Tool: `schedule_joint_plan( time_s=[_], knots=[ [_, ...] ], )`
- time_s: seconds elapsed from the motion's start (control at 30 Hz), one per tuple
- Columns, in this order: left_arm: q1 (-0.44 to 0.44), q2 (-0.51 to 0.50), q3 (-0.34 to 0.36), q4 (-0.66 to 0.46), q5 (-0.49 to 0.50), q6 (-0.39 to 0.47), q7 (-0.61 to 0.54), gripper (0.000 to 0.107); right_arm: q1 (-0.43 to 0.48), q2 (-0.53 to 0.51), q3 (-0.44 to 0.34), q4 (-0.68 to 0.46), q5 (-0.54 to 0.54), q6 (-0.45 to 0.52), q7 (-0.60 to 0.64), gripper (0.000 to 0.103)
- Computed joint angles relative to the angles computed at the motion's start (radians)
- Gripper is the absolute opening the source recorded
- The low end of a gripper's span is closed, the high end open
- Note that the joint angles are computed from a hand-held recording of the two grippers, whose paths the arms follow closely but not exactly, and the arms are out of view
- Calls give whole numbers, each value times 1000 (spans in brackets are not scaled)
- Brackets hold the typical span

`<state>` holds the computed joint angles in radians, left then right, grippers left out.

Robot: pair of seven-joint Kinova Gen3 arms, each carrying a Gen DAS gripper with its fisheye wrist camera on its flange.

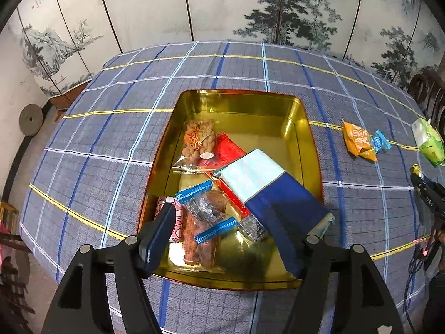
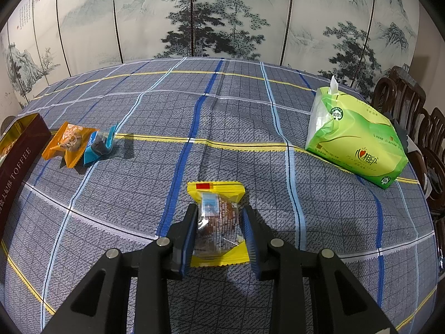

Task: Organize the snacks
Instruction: 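Lift the open left tool away from the tin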

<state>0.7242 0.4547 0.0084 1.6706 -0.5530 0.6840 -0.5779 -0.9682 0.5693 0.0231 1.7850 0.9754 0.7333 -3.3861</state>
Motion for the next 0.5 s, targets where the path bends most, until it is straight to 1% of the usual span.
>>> schedule_joint_plan(
  time_s=[0.27, 0.5],
  knots=[
    [11, -28, -9, 32, -33, -7, 46, 69, 0, -4, -2, 4, -2, 8, -10, 32],
    [0, -54, -7, 74, -60, -25, 94, 72, -7, 11, -4, -25, -28, 49, -21, 31]
  ],
)
